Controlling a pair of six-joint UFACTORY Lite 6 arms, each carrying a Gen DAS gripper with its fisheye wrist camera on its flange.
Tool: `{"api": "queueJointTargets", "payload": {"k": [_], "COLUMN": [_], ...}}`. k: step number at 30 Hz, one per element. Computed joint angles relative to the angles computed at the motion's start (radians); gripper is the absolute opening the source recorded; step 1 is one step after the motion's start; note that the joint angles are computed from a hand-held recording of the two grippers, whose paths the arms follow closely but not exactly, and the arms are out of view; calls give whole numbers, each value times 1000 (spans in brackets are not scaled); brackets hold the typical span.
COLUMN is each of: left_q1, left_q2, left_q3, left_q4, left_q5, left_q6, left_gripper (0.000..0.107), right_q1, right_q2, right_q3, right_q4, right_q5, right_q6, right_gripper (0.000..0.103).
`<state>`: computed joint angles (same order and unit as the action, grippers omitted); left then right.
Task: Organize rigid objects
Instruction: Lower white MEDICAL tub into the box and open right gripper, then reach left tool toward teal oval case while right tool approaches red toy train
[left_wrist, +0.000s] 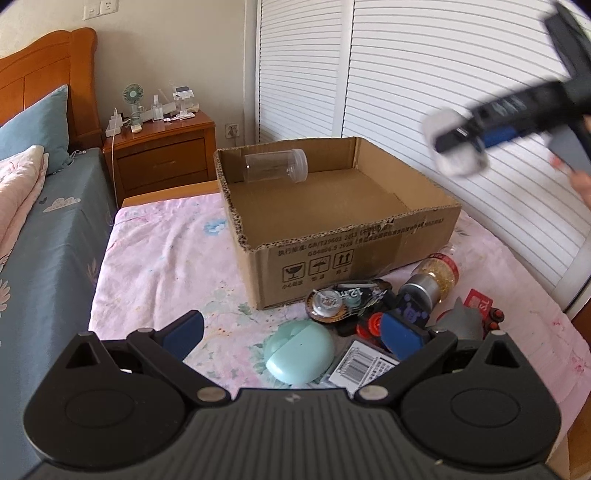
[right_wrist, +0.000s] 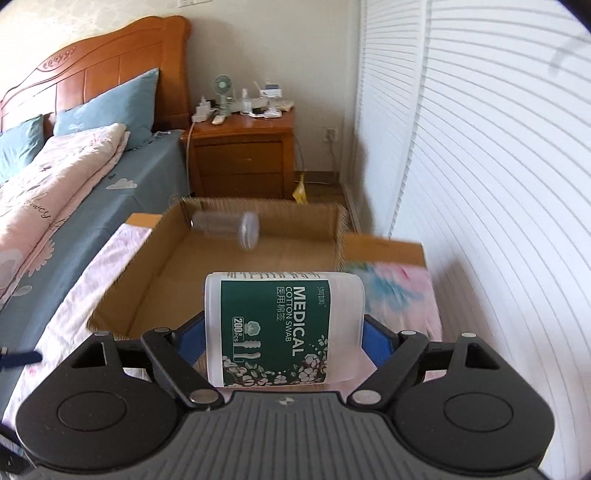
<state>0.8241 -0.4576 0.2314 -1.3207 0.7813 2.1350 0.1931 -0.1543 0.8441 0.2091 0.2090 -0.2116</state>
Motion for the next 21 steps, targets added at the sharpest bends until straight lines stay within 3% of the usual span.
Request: {"api": "queueJointTargets", "payload": {"k": [9,11,12,15,21], "left_q1": [101,107,113,131,168], "left_q2": [98,123,131,151,79], "left_q3": [28,41,45,54,15], "left_q4": [-27,-38,-40,-32,20], "left_q5": [10,0,0,7,34], "left_q6": [100,105,105,106,92], "left_gripper": [101,101,101,101,101], "right_q1": [69,76,81,100,142], "right_q2": [495,548,549,468,242], "right_q3": [495,555,555,448,199], "right_q4": [-274,-277,-287,-287,-496], "right_q5": [17,42,44,0,-35], "right_q6": [261,270,285,265,480], "right_gripper": [88,94,103,103,103]}}
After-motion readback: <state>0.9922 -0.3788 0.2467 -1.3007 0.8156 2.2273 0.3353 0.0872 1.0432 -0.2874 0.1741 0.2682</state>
